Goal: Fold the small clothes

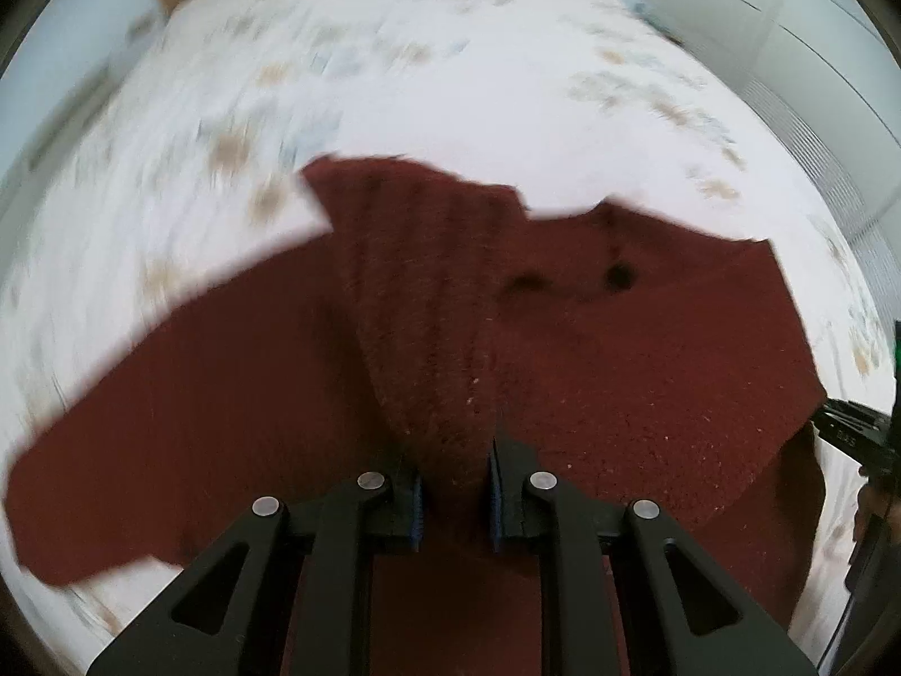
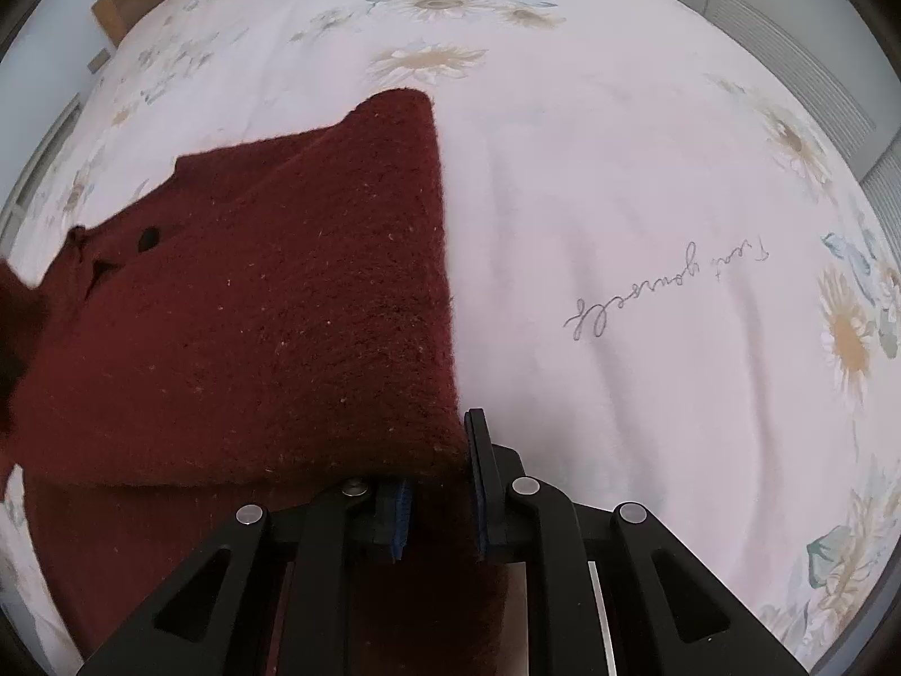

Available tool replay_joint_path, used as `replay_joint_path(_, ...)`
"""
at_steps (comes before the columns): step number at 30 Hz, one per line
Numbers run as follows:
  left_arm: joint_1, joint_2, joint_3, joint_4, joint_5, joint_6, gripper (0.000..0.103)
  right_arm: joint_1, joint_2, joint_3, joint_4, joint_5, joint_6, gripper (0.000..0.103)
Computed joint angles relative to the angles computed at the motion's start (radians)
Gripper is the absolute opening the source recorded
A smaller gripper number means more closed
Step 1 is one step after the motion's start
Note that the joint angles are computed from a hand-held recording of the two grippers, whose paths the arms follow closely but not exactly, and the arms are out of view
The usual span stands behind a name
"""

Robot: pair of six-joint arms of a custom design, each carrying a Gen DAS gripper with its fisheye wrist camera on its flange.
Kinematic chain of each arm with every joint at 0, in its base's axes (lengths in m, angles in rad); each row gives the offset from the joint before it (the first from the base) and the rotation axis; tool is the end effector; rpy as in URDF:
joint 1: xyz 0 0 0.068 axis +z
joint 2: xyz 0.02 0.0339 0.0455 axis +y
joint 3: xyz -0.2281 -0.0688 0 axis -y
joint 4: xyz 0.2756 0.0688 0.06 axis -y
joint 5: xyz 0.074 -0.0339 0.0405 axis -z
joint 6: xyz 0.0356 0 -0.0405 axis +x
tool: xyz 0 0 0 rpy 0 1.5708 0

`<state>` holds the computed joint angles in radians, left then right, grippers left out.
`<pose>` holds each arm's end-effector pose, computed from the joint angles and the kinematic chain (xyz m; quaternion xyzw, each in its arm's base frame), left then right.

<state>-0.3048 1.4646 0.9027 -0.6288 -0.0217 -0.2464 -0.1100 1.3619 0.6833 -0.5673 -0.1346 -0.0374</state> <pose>0.2880 -0.0898 0.1425 0.0266 0.9816 -0.0412 0.1847 0.2587 -0.0238 0.1068 0.0249 0.9843 0.0543 0.1658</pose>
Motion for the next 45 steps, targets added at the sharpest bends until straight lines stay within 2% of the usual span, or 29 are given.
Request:
replay_joint_path(5,0.024,0.065,-0.049,0.025,0.046,-0.046,0.022,0.019,0.013,0.016,-0.006,0.007,0.009,0.017)
replay_joint_path(8,0.057,0.072,-0.055,0.021,0.069,-0.046,0.035,0.004,0.039,0.032,-0.005,-0.012,0.007,0.017)
replay_joint_path(10,0.073,0.060,-0.058,0.001,0.071,-0.049,0.048,0.001,0.040,0.034,-0.008,-0.018,0.008,0.017)
replay_joint_path(13,0.098,0.051,-0.048,-0.047,0.065,-0.019,0.060,0.006,0.044,0.039,-0.014,-0.020,0.004,0.019)
replay_joint_path(15,0.119,0.022,-0.057,-0.069,0.063,0.002,0.064,0.007,0.035,0.041,-0.022,-0.018,-0.006,0.020)
replay_joint_path(17,0.144,0.000,-0.053,-0.101,0.068,0.030,0.082,0.016,0.019,0.039,-0.034,-0.003,-0.011,0.026)
replay_joint_path(18,0.161,-0.012,-0.046,-0.121,0.079,0.052,0.096,0.022,0.009,0.036,-0.038,0.006,-0.009,0.029)
replay_joint_path(19,0.173,-0.024,-0.045,-0.129,0.084,0.063,0.102,0.027,-0.001,0.032,-0.042,0.014,-0.011,0.033)
replay_joint_path(21,0.203,-0.065,-0.041,-0.141,0.089,0.081,0.102,0.033,-0.027,0.021,-0.055,0.022,-0.020,0.045)
replay_joint_path(23,0.250,-0.073,-0.016,-0.156,0.106,0.101,0.102,0.042,-0.059,0.007,-0.064,0.036,-0.029,0.050)
replay_joint_path(28,0.314,0.025,0.082,-0.166,0.121,0.121,0.102,0.054,-0.121,-0.012,-0.097,0.047,-0.037,0.057)
replay_joint_path(30,0.361,0.067,0.075,-0.143,0.147,0.154,0.102,0.045,-0.134,-0.012,-0.110,0.046,-0.050,0.057)
replay_joint_path(32,0.347,0.147,0.109,-0.141,0.146,0.126,0.102,0.039,-0.137,-0.009,-0.117,0.049,-0.055,0.057)
replay_joint_path(35,0.310,0.254,0.148,-0.132,0.129,0.117,0.100,0.024,-0.146,-0.011,-0.127,0.053,-0.063,0.057)
replay_joint_path(37,0.280,0.261,0.136,-0.109,0.111,0.114,0.098,0.003,-0.142,-0.006,-0.135,0.050,-0.073,0.058)
replay_joint_path(38,0.263,0.244,0.120,-0.094,0.096,0.116,0.094,-0.009,-0.143,-0.005,-0.140,0.046,-0.079,0.058)
replay_joint_path(40,0.244,0.206,0.095,-0.085,0.095,0.132,0.050,-0.031,-0.139,0.003,-0.153,0.040,-0.091,0.058)
replay_joint_path(41,0.231,0.194,0.096,-0.088,0.097,0.128,0.044,-0.039,-0.140,0.008,-0.157,0.033,-0.094,0.058)
replay_joint_path(43,0.209,0.171,0.099,-0.101,0.070,0.139,0.016,-0.049,-0.138,0.023,-0.163,0.020,-0.091,0.059)
replay_joint_path(45,0.191,0.163,0.117,-0.112,0.069,0.137,0.012,-0.060,-0.127,0.050,-0.163,0.006,-0.078,0.062)
